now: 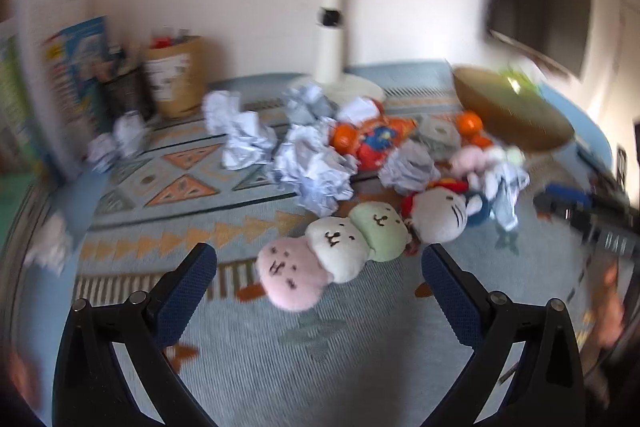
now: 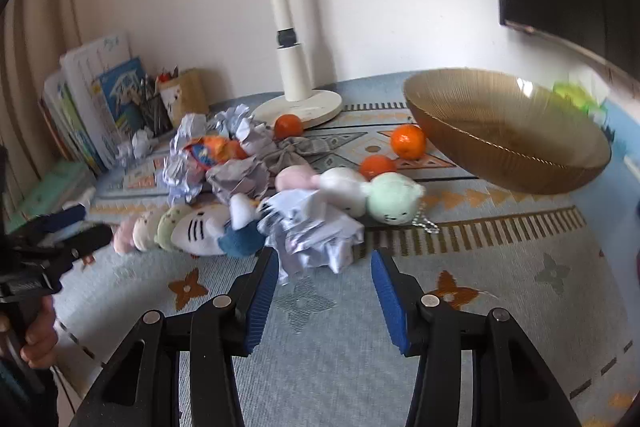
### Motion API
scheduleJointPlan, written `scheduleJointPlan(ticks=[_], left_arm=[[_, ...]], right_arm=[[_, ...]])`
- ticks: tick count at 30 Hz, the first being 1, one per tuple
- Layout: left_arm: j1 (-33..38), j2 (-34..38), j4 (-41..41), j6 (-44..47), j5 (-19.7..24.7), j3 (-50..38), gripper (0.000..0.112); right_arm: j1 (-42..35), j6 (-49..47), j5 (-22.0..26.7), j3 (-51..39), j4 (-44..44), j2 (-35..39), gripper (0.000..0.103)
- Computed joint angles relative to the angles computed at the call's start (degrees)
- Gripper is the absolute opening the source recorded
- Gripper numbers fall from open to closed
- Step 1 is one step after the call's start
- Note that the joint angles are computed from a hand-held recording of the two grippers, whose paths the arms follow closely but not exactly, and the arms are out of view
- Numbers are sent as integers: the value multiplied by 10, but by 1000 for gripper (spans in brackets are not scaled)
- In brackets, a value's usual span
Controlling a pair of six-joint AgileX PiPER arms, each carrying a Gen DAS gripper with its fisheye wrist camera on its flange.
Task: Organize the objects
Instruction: 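Grasp the pastel plush skewer with left tool while right tool grasps crumpled paper, then carry both items over the wicker bowl and open both tools to drop them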
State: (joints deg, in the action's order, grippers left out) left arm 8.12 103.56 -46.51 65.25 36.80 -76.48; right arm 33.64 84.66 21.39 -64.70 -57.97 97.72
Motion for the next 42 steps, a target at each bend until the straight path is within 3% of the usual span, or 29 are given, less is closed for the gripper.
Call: scheduleJointPlan(ticks=[3, 6, 8, 9, 11, 15, 16, 19, 23, 25, 27, 34, 37, 39, 42], left_arm=[[-15, 74, 79, -56, 64, -99, 102], [-20, 147, 120, -100, 151, -204, 102], [-22, 174, 120, -103, 178, -242, 101], [-23, 180, 119, -102, 182, -250, 101], [-29, 188, 113, -97, 190, -260, 98], [-39, 179, 110, -77, 170, -238, 87], [-39, 172, 104, -68, 162, -227, 85], [-37, 154, 88, -52, 146, -199, 77], [-21, 112, 48, -52, 133, -147, 57], [-25, 84, 41, -88, 92, -109, 57], [-21, 56, 7, -92, 72, -60, 57], [-46, -29, -79, -104, 56, 26, 57], [-107, -31, -81, -150, 53, -30, 57], [-154, 1, -55, -221, 62, -119, 57], [-217, 88, -9, -311, 95, -291, 57]], right_arm=[[-23, -172, -35, -28, 148, 19, 47], [-7, -332, 10, -82, 233, 42, 47], [5, -355, 56, -120, 219, 58, 52], [8, -343, 75, -132, 199, 64, 55], [-8, -362, 81, -145, 229, 69, 71], [-60, -561, 67, -180, 442, 98, 73], [-67, -587, 62, -185, 477, 107, 72], [-78, -606, 50, -189, 529, 122, 50], [-64, -505, 1, -113, 443, 73, 43], [-64, -474, -21, -77, 429, 41, 43], [-54, -379, -27, -51, 343, 12, 43], [-19, -192, 20, 1, 145, -70, 43], [-19, -105, 56, 22, 56, -122, 43], [-30, -60, 92, 28, 2, -161, 43], [-88, -71, 108, 8, 4, -184, 43]])
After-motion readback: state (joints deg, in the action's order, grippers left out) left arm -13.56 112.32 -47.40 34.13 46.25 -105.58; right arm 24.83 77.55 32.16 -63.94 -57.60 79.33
